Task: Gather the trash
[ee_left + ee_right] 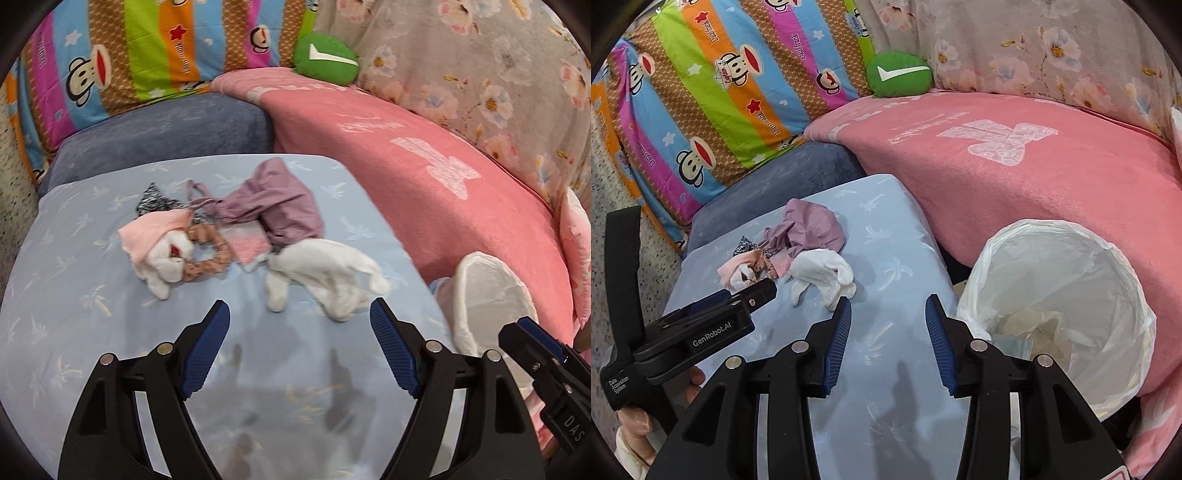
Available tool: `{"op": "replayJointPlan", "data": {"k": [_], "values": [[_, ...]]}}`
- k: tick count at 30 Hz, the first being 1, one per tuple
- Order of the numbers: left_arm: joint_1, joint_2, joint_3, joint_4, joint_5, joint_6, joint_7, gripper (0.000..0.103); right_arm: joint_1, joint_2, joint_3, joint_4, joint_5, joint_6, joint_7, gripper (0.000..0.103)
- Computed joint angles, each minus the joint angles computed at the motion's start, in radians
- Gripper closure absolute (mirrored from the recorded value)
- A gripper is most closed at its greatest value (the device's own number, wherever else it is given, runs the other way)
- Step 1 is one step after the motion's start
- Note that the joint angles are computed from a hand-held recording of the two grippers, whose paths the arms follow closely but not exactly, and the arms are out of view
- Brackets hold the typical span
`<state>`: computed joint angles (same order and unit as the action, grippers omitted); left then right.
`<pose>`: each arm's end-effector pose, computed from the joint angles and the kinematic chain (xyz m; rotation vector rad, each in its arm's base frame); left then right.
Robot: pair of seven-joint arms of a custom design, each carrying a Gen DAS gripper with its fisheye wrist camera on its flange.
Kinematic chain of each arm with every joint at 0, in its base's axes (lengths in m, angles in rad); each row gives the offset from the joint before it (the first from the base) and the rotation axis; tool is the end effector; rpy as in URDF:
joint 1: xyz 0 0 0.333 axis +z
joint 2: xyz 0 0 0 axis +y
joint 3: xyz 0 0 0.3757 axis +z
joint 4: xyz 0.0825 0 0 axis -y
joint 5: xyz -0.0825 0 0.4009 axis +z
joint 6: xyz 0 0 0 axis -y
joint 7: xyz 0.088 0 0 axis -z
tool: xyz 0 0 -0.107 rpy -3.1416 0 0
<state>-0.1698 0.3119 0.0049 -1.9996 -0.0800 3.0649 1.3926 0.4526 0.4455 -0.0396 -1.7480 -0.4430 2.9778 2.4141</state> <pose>0.6743 -0.1061 0.4376 -1.9207 1.7555 -0.8680 0.6675 0.3303 0.4504 -1.6780 1.6966 -0.4657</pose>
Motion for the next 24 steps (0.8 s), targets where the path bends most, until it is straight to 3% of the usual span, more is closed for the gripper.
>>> {"op": "replayJointPlan", "data": {"k": [3, 11, 19, 24], "values": [[-0.010, 0.000, 0.043, -0.009, 0.023, 0.006, -0.013, 0.025, -0.010, 0.032, 0.033, 0.047, 0.021, -0.025, -0.037, 0.061], [0.048, 0.024, 0.063, 0.010, 0.039, -0.024, -0.004, 0.025, -0.023, 0.150, 0.118, 0.218, 0.112, -0.098, -0.174, 0.061], [0.157, 0.082, 0.002, 0.099, -0.015, -0.080, 0.077, 0.025, 0.014, 0.324, 0.157, 0.480, 0.206, -0.216, -0.312, 0.061], [0.200, 0.146, -0.032, 0.202, -0.048, -0.127, 0.143, 0.025, 0.046, 0.439, 0.147, 0.675, 0.252, -0.304, -0.359, 0.061]]}}
